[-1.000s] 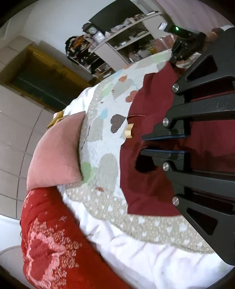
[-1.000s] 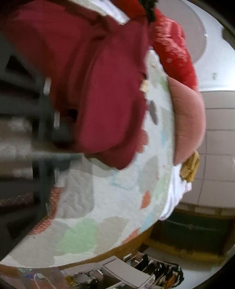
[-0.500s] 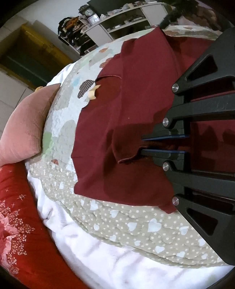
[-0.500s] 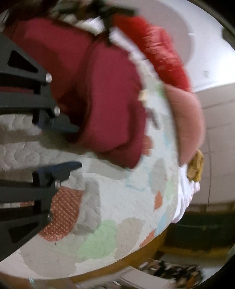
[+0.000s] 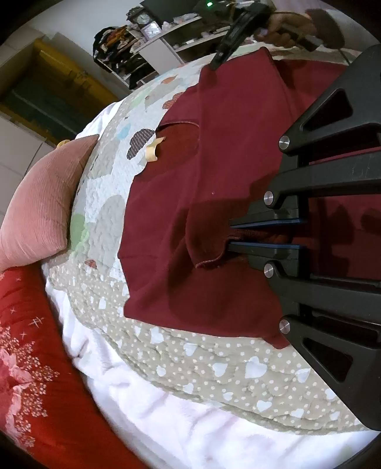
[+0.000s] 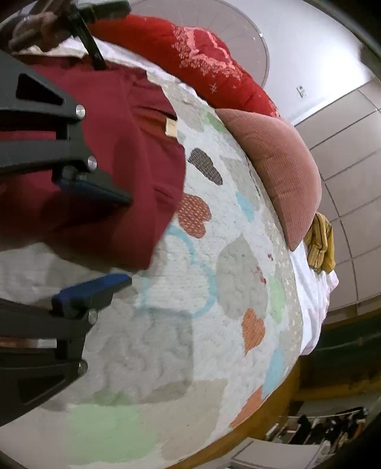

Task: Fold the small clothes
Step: 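Press the folded hem down with the left gripper while the right gripper withdraws, then open the left gripper and lift it off the folded hem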

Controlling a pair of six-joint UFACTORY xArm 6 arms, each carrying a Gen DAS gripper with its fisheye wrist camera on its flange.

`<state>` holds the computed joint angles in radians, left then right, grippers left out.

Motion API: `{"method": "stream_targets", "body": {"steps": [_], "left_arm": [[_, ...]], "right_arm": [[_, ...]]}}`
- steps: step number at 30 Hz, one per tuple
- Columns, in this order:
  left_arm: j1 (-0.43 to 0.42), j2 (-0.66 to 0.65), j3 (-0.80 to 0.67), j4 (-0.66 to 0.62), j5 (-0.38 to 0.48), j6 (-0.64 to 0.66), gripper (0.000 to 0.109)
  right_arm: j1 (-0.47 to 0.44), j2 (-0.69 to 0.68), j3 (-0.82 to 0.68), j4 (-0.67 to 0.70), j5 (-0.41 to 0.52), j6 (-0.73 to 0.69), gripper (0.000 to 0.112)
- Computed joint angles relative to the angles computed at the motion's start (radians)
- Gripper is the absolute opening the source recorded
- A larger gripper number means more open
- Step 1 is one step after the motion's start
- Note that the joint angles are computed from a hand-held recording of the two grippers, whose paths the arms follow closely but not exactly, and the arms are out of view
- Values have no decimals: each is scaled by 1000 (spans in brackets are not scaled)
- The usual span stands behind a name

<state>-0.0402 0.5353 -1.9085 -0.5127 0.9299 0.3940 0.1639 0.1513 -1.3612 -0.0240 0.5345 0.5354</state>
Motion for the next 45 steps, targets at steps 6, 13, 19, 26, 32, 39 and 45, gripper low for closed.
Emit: {"method": "stream_targets", "body": {"steps": [6, 13, 19, 26, 32, 39, 45], "left_arm": [[-11, -1, -13, -12, -45, 50, 7], [-25, -12, 53, 17, -86, 66, 7], [-14, -29, 74, -6, -67, 79, 8], [-10, -37, 90, -33, -70, 67, 8], [9, -79, 117, -12, -45, 64, 23], [34, -138, 186, -46, -38, 56, 26], [62, -194, 243, -80, -23, 80, 26]], "right_arm": [[3, 27, -42, -165, -15, 77, 7], [-26, 34, -17, -139, 21, 130, 7], [7, -93, 21, -304, 124, 288, 10], [102, -147, 92, -134, 120, 24, 10], [100, -201, 168, -271, 222, 162, 10], [116, -180, 100, -375, 187, 244, 10], [106, 5, -86, -393, 246, 226, 10]]}}
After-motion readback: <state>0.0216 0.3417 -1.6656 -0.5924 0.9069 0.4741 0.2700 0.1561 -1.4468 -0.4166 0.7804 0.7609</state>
